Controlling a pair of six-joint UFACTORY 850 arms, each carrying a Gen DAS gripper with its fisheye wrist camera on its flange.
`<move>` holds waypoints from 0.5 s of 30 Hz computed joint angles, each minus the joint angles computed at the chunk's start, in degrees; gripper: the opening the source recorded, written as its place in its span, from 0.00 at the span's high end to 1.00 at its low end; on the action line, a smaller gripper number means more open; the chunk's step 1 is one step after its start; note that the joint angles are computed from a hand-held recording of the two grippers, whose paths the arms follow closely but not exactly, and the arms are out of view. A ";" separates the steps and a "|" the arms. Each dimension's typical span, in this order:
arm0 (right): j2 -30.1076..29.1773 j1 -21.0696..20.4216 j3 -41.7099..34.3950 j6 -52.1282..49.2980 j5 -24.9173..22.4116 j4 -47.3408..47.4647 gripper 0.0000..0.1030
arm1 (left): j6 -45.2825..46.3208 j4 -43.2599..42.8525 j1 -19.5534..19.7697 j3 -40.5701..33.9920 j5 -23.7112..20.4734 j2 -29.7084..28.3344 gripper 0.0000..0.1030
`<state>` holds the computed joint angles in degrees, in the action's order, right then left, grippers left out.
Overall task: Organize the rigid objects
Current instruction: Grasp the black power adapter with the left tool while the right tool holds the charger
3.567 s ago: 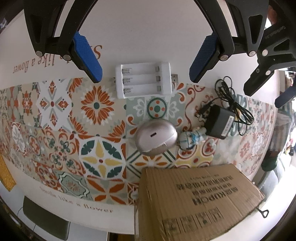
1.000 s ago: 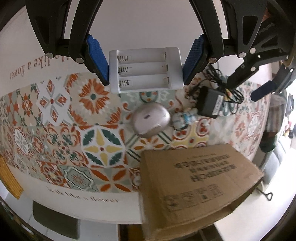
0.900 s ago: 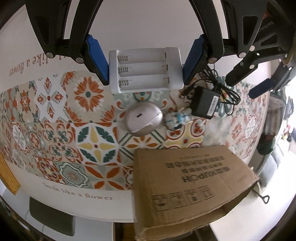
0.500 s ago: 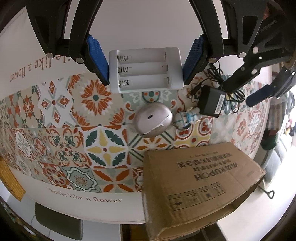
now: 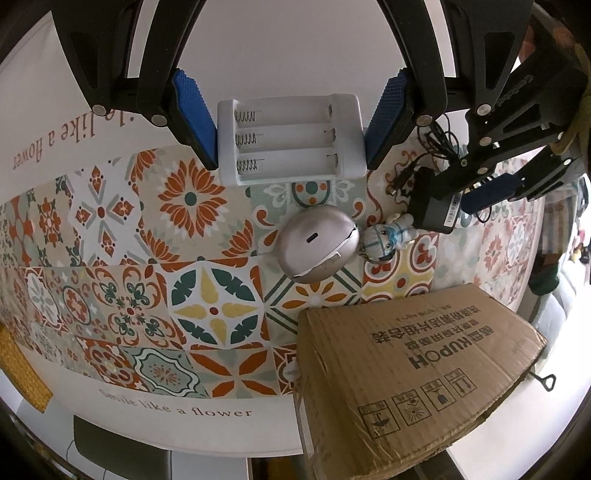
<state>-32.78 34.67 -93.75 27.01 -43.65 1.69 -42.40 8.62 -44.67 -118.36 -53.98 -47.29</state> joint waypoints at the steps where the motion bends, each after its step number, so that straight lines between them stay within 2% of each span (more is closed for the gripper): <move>1: -0.11 0.02 -0.11 -0.09 -0.06 -0.04 0.25 | 0.05 -0.12 0.07 -0.40 -0.29 -0.35 0.61; 11: -0.68 0.10 -0.53 -0.42 -0.20 0.36 0.25 | -1.19 2.44 -0.12 -1.89 -3.02 -1.38 0.61; 15: -0.90 0.34 -0.83 -0.61 -0.38 0.11 0.25 | -0.30 -1.10 0.54 -0.69 -1.55 -1.10 0.61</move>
